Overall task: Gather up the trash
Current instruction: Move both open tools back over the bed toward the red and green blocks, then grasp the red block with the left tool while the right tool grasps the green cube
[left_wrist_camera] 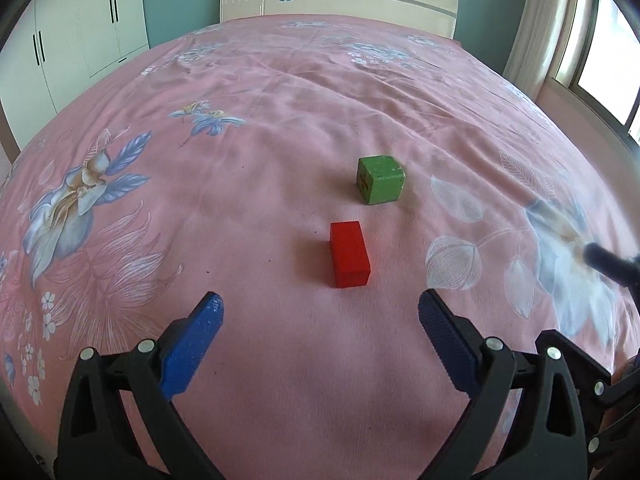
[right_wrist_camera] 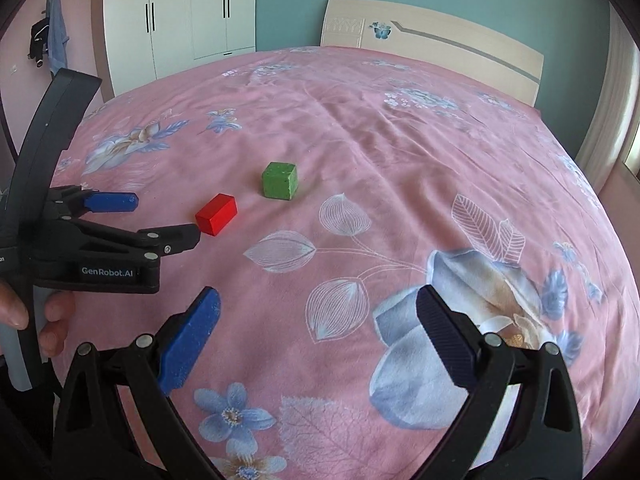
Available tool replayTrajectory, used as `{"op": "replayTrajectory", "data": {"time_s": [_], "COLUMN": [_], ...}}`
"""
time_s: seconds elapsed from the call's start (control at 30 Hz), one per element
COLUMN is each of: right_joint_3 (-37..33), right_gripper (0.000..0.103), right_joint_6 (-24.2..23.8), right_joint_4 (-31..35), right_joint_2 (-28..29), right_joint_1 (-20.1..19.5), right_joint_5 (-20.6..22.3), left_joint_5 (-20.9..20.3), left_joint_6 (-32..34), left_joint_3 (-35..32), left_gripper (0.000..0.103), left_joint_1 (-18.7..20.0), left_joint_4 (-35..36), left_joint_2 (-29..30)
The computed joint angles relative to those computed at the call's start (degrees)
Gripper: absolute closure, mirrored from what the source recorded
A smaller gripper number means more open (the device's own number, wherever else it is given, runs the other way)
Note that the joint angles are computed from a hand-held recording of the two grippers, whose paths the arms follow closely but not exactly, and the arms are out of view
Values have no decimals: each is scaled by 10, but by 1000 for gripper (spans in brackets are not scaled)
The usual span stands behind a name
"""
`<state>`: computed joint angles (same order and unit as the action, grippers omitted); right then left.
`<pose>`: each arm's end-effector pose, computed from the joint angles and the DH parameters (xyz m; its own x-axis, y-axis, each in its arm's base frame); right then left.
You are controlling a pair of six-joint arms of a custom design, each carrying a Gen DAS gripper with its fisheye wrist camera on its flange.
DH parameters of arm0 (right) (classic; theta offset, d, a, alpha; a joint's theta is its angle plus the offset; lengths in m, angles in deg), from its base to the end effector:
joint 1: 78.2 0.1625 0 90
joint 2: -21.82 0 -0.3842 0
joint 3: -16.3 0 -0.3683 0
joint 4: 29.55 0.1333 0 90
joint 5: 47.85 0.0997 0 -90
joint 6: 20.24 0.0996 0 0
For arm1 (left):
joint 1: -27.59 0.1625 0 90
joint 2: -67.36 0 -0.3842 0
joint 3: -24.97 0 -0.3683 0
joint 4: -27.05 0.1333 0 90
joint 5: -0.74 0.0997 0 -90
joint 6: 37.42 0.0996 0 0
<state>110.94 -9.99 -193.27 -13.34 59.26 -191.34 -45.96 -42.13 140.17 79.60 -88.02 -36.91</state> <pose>0.4872 -0.3748 0.0336 -0.6663 -0.1832 0.7229 -0.6053 0.6991 -0.3807 -0.0758 -0.4246 0.4191 -0.7234 0.2521 -0.6427 0.5393 0.7876 -0.2981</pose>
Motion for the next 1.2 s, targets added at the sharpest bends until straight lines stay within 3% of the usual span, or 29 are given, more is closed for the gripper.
{"op": "replayTrajectory", "data": {"time_s": [0.17,0.27,0.33,0.47,0.73,0.83,0.97,1.1,1.2], "right_joint_3": [-22,-47,-75,-143,-251,-285,-311,-313,-305], "right_gripper": [7,7,8,19,25,42,61,62,62], "right_joint_6": [-61,-81,-102,-119,-161,-177,-185,-190,-189], "right_joint_4": [-42,-34,-12,68,153,167,182,181,176], "right_joint_2": [10,16,24,47,111,133,151,154,150], "right_joint_1": [-38,-60,-75,-98,-119,-123,-124,-122,-121], "right_joint_5": [35,67,93,123,166,176,180,174,169], "left_joint_5": [8,23,31,43,45,45,38,27,21], "left_joint_6": [2,5,4,-7,-10,-11,-10,-13,-12], "left_joint_3": [-16,-17,-17,-25,-41,-46,-44,-43,-41], "left_gripper": [4,4,4,5,19,30,54,80,81], "left_joint_1": [19,24,24,29,38,40,38,38,39], "left_joint_4": [-25,-37,-41,-40,-38,-44,-48,-49,-52], "left_joint_2": [51,65,69,83,106,112,113,110,108]}}
